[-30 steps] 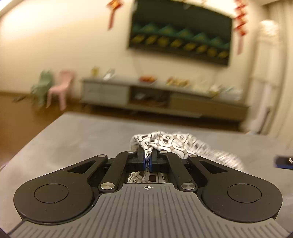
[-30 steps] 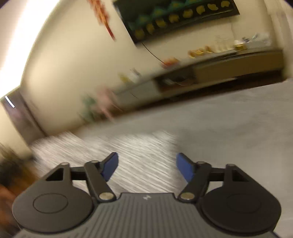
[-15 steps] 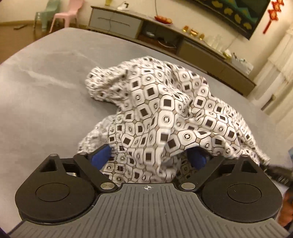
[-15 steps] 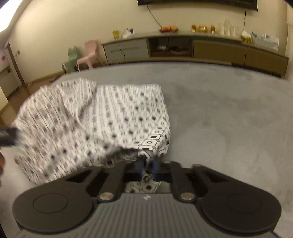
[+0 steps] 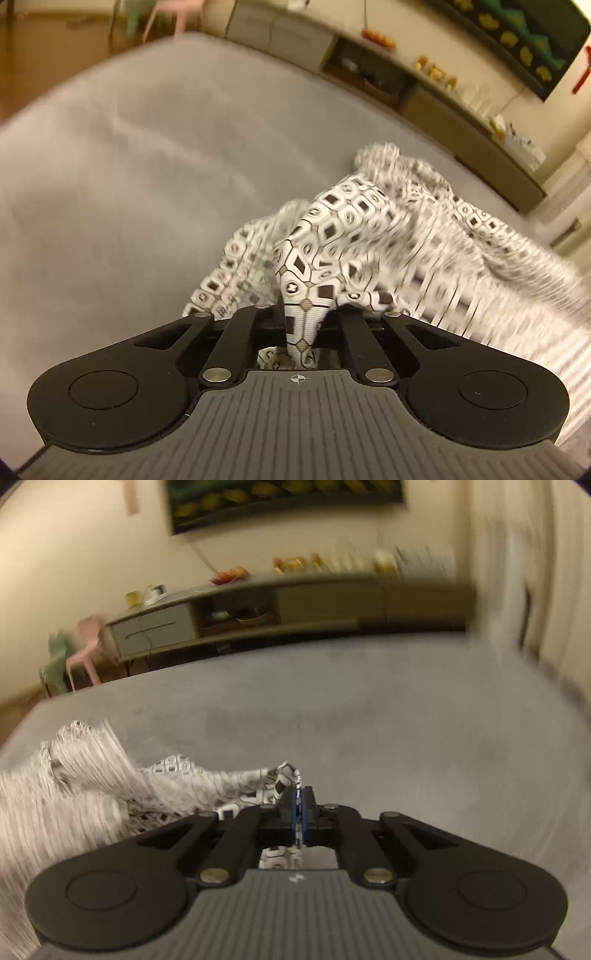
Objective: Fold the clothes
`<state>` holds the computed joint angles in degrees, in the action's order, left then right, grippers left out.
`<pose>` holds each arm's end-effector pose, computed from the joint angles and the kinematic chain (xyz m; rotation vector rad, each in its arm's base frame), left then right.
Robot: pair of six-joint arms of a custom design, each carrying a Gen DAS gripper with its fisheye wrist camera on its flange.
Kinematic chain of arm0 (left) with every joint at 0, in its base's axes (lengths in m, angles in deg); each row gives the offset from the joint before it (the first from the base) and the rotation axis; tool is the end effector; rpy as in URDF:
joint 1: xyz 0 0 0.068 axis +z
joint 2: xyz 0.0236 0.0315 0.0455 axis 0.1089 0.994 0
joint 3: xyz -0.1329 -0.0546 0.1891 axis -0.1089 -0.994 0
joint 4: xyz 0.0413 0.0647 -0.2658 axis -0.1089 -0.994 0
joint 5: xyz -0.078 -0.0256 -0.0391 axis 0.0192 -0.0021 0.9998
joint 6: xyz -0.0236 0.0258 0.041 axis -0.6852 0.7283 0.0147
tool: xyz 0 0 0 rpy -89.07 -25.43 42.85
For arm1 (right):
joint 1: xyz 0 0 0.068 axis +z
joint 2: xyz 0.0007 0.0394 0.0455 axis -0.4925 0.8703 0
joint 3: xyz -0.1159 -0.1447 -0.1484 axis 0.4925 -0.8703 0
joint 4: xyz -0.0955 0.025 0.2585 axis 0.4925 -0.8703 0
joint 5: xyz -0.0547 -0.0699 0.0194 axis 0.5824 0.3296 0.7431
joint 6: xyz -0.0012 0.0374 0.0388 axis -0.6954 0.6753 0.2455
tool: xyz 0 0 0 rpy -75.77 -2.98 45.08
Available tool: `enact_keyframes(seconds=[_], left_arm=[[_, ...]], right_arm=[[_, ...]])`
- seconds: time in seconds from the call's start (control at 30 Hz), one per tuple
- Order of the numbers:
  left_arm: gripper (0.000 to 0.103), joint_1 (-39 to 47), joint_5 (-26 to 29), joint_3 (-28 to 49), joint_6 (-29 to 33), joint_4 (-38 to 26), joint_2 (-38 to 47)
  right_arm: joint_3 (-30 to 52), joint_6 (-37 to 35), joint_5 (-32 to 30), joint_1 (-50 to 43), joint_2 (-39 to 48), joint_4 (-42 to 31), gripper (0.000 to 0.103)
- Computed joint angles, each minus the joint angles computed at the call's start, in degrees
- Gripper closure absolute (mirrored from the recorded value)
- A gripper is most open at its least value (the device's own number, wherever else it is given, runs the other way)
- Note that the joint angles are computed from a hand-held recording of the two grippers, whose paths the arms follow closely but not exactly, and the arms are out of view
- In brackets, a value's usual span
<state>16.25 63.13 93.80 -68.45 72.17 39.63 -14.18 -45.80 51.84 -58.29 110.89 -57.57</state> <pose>0.3377 0.0456 0.1244 -0.1584 2.4743 -0.4577 0.2432 -0.1220 0.1607 0.4601 2.2652 0.0976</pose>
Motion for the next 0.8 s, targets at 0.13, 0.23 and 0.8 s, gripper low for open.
enact_keyframes(seconds=[0.13,0.23,0.8], left_arm=[[0.066,0.8,-0.5,-5.1,2.2,3.6,-7.8],[0.058,1.8,-3.3,-8.5,0.9,8.5,-13.7],[0.032,5.0,-5.1,-0.7,-5.2,11.1,-16.1]], right_arm=[[0.5,-1.1,-5.9,-5.5,0.5,-0.1,0.039],[-1.3,-2.0,-8.4,-7.8,-0.8,-1.9,0.028],[-9.3,-19.1,-10.0,0.2,-11.1,0.9,0.098]])
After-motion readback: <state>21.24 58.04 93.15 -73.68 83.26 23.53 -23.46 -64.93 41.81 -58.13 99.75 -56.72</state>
